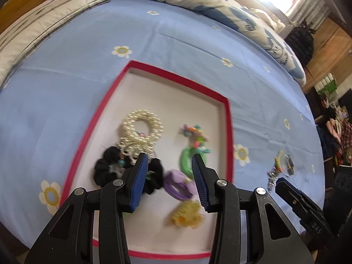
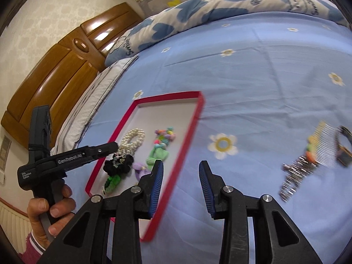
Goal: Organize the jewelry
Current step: 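Withdraw both open tools from the tray toward the ring and watch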
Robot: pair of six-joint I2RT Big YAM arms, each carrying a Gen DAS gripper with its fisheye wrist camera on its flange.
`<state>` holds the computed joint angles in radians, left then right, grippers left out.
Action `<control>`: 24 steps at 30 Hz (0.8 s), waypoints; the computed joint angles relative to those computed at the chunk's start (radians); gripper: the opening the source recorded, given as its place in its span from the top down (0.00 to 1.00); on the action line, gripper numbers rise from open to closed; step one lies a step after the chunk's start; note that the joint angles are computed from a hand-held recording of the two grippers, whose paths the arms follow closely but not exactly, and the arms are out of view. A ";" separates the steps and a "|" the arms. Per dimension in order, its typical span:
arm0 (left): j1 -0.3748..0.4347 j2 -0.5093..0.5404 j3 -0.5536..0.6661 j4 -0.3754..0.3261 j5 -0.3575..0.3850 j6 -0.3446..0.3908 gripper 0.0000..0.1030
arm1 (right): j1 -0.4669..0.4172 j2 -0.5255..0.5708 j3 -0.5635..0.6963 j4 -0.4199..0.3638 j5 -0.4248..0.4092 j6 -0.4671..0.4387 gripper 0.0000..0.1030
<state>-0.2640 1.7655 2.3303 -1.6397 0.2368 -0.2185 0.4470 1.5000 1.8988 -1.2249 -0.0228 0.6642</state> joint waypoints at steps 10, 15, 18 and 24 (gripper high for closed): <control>-0.094 -0.001 0.034 -0.017 0.016 0.024 0.62 | -0.061 -0.177 -0.182 0.004 0.060 0.078 0.62; -0.147 0.001 0.029 -0.026 0.020 0.033 0.62 | -0.095 -0.248 -0.253 -0.005 0.075 0.105 0.62; -0.182 0.003 0.026 -0.033 0.022 0.044 0.62 | -0.115 -0.283 -0.285 -0.013 0.083 0.114 0.62; -0.246 0.003 0.012 -0.046 0.034 0.067 0.62 | -0.170 -0.344 -0.348 -0.025 0.092 0.123 0.62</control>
